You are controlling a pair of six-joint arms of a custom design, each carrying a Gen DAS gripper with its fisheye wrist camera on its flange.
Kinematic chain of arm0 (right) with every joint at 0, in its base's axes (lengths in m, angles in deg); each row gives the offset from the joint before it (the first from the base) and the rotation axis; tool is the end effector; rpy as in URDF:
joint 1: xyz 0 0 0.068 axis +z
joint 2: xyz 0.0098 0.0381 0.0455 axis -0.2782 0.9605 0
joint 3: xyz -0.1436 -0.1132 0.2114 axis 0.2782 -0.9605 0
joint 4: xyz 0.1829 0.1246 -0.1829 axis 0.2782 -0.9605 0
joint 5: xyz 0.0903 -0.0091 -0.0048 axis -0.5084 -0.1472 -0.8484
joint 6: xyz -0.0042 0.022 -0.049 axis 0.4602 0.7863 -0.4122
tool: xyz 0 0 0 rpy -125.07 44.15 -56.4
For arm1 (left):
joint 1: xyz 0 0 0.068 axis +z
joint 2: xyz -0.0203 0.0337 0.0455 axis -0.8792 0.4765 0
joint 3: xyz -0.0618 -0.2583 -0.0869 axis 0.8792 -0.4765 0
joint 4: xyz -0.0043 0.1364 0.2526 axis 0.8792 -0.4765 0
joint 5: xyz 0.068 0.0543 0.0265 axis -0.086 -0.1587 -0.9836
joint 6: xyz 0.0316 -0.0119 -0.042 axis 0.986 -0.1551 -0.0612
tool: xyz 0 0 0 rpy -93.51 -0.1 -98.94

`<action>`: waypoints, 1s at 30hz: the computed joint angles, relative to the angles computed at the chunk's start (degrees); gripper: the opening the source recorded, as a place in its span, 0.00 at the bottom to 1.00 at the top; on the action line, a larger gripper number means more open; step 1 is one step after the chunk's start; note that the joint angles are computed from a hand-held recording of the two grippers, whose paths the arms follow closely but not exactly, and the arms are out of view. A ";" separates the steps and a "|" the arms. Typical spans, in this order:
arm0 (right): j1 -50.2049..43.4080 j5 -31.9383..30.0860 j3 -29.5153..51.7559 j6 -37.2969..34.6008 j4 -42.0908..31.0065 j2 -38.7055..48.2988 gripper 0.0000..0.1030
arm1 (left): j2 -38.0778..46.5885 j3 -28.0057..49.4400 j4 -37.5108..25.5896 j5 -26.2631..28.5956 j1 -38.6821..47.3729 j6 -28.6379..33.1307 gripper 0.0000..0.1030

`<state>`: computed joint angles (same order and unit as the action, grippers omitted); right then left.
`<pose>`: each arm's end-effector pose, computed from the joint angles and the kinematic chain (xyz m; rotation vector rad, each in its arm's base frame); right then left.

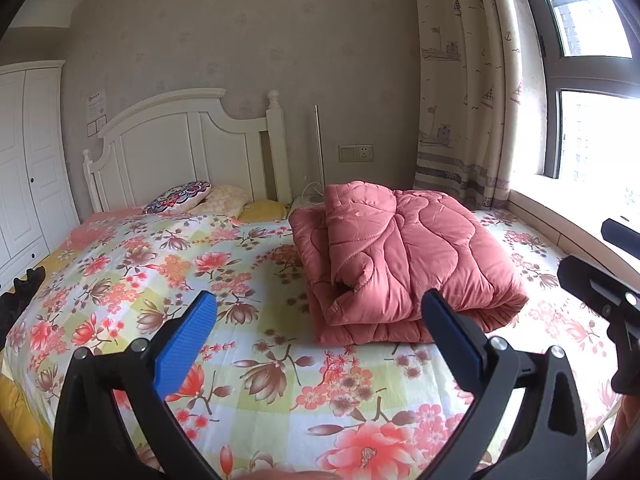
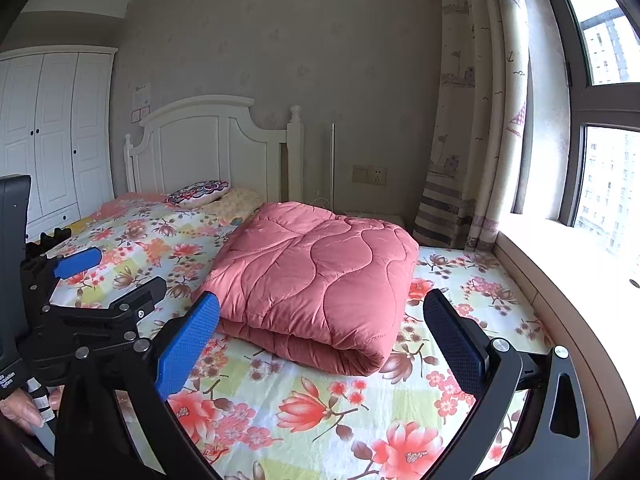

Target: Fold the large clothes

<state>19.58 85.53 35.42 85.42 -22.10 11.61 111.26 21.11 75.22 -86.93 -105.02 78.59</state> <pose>0.2163 0.1238 0.2227 0.2687 1.9085 -0.1658 0.2843 -0.2554 0.2194 0.5362 1.9261 -0.2136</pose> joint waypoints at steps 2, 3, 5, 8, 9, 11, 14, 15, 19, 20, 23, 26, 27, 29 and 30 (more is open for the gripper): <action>0.01 -0.07 -0.10 0.00 0.18 0.03 0.95 | 0.10 -0.08 0.14 0.02 0.00 -0.02 0.98; -0.02 -0.22 -0.16 0.04 0.28 0.06 0.95 | 0.15 0.04 0.07 0.07 0.01 -0.01 0.98; -0.04 -0.21 0.00 0.36 0.12 0.33 0.95 | 0.27 0.05 0.03 0.01 -0.04 -0.05 0.98; -0.25 -0.69 -0.15 0.58 0.24 0.34 0.95 | 0.15 -0.25 0.05 0.12 0.11 -0.03 0.98; -0.29 -0.81 -0.17 0.66 0.27 0.37 0.95 | 0.14 -0.30 0.11 0.14 0.13 -0.02 0.98; -0.33 -0.99 -0.15 0.83 0.33 0.51 0.95 | 0.14 -0.38 0.19 0.18 0.19 -0.04 0.98; -0.24 -0.96 -0.01 0.96 0.35 0.84 0.95 | 0.17 -0.42 0.26 0.25 0.27 0.06 0.98; -0.28 -1.07 -0.01 0.91 0.40 0.88 0.95 | 0.17 -0.42 0.25 0.26 0.29 0.04 0.98; -0.34 -1.30 -0.18 0.78 0.56 0.79 0.95 | 0.15 -0.52 0.29 0.34 0.38 0.07 0.98; -0.32 -1.34 -0.21 0.80 0.63 0.84 0.95 | 0.11 -0.59 0.30 0.36 0.41 0.06 0.98; -0.41 -1.57 -0.51 0.71 0.81 0.73 0.95 | 0.05 -0.65 0.41 0.28 0.40 0.10 0.98; -0.41 -1.65 -0.48 0.74 0.81 0.88 0.95 | 0.08 -0.61 0.30 0.40 0.49 0.06 0.98; -0.45 -1.74 -0.50 0.68 0.87 0.87 0.95 | 0.11 -0.45 0.14 0.37 0.44 0.08 0.98; -0.54 -1.95 -0.45 0.72 0.97 1.11 0.95 | 0.10 -0.63 0.09 0.28 0.45 0.05 0.98; -0.63 -2.07 -0.43 0.69 1.04 1.17 0.95 | 0.11 -0.74 0.16 0.27 0.46 0.02 0.98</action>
